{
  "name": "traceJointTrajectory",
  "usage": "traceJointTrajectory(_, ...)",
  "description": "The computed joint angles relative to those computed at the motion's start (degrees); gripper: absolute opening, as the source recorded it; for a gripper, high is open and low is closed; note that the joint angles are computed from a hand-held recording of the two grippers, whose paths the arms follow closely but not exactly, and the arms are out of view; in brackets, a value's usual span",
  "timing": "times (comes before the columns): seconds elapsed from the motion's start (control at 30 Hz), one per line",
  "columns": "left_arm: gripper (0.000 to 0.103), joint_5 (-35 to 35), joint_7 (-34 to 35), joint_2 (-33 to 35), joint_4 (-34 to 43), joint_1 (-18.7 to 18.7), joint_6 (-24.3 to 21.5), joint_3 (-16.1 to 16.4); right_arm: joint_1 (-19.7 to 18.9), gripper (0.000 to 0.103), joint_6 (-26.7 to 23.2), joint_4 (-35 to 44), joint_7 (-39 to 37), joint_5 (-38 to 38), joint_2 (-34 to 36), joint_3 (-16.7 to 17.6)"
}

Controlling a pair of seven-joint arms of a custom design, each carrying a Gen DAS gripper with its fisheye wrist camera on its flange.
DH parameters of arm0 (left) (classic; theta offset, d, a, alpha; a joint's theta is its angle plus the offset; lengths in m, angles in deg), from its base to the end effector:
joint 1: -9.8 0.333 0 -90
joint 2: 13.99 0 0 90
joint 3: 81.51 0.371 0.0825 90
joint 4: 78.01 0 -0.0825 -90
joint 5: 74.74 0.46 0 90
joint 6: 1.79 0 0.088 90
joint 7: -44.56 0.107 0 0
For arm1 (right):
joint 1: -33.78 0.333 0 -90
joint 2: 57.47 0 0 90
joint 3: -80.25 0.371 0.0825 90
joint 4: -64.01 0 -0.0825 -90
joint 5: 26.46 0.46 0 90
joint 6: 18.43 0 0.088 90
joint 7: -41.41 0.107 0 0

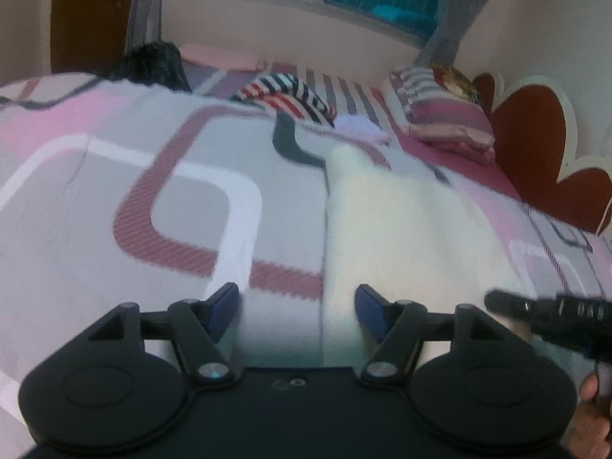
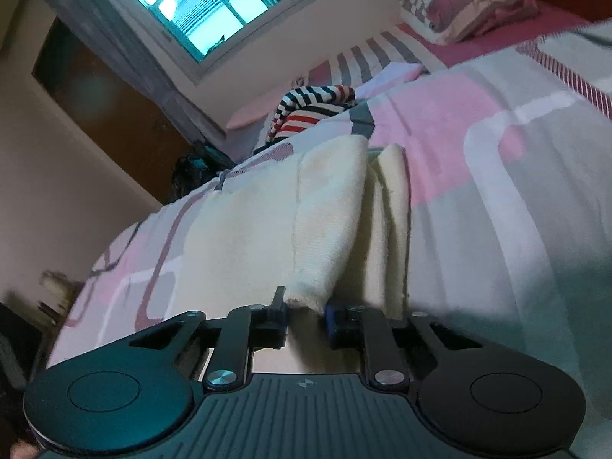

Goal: Fold small clothes

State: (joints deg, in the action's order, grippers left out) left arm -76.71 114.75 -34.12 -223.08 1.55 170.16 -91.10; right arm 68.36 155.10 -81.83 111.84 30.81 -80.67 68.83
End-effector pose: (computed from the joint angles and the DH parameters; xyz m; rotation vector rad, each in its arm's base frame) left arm 0.4879 -0.1592 0.5028 -1.8677 1.7737 -0.9757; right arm 0.4716 0.1274 0.4906 -1.3670 1.7181 -0.0876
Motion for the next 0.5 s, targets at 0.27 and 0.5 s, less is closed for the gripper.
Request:
traceJointTrajectory(0.27,0.065,0.14,2.62,1.48,2.13,-1.63,-1.50,0.01,0.47,0.015,1.68,-2.47,2.39,-5.96,-3.83,-1.08)
traceJointTrajectory(0.5,0.068,4.05,2.80,2.12,2.83,-0.39,-3.19,-1.89,3.37,0.015,2.27,-2.94,1.93,-3.73,-2.32,-4.94)
